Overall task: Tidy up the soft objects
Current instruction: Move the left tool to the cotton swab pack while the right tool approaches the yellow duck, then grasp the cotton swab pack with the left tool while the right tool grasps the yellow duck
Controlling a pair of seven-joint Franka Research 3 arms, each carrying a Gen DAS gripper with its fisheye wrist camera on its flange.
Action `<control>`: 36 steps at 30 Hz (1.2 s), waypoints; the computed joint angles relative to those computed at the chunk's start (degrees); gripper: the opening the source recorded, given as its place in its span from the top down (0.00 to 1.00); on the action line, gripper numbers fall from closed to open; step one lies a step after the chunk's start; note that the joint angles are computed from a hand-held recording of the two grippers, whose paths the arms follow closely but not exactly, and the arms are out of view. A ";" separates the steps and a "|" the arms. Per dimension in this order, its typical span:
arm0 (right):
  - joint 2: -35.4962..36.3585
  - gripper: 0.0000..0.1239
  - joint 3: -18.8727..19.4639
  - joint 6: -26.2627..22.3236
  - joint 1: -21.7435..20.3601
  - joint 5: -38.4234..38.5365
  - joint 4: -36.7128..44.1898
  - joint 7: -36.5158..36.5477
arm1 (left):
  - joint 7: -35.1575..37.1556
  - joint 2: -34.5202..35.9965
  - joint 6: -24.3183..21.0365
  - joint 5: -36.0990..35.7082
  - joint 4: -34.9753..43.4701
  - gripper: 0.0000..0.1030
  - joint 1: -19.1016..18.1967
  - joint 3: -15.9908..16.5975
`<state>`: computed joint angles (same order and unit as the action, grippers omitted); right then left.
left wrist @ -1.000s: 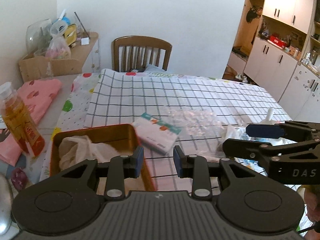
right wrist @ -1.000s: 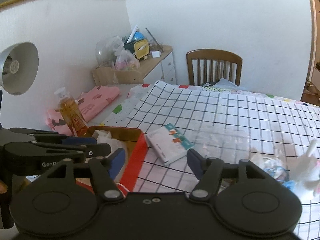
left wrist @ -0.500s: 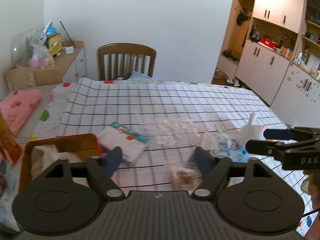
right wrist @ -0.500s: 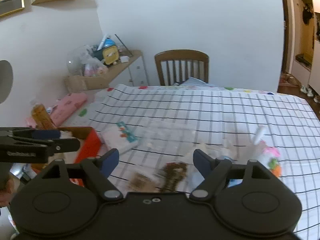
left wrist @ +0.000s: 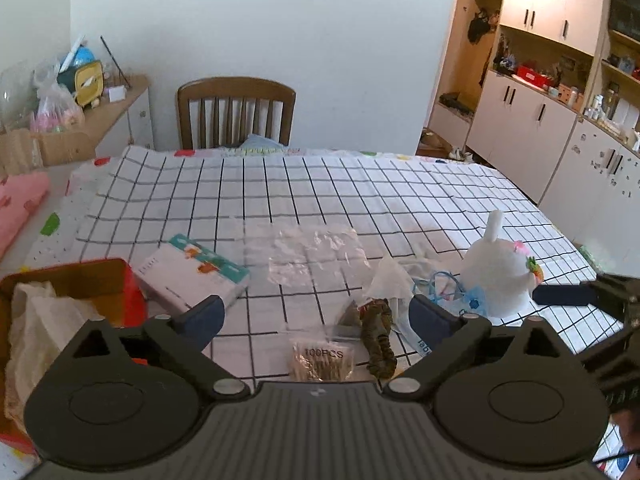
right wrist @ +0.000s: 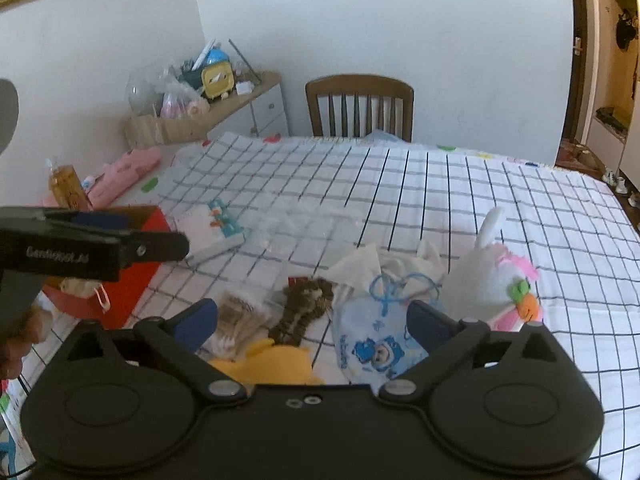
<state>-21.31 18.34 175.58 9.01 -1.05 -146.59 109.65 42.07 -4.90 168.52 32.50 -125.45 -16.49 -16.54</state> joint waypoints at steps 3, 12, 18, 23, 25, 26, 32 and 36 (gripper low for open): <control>1.18 0.19 -0.90 0.47 1.30 0.48 -0.30 -1.16 | -3.81 1.54 -1.22 3.78 1.26 0.03 0.34 -0.68; 4.96 0.19 -2.76 0.57 4.89 1.37 0.38 -5.69 | -7.95 5.49 -3.68 9.70 4.03 0.03 -1.95 0.21; 7.50 0.20 -3.81 -0.61 6.60 1.09 1.64 -8.10 | -8.41 8.04 -5.87 10.32 5.53 0.03 -3.62 1.11; 9.21 0.23 -4.33 -1.76 7.38 0.36 2.50 -8.78 | -5.10 10.10 -6.74 7.31 6.17 0.03 -4.26 1.38; 9.74 0.25 -4.94 -1.99 8.01 0.50 2.68 -9.23 | -3.67 10.76 -5.94 5.84 5.94 0.03 -4.31 1.53; 9.93 0.25 -4.97 -2.13 8.00 0.24 2.74 -9.17 | -3.74 11.03 -5.76 6.05 5.92 0.03 -4.51 1.76; 11.18 0.29 -6.33 -2.70 9.38 0.71 3.49 -11.09 | -6.87 12.28 -7.75 10.31 6.76 0.03 -5.89 2.91; 11.89 0.35 -6.12 -3.33 8.98 -0.83 4.15 -10.83 | -7.46 12.87 -10.25 10.85 7.56 0.03 -6.28 3.08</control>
<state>-9.42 12.22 172.25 17.99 -1.88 -142.44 98.83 34.61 7.97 158.27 43.35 -117.89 -22.78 -13.46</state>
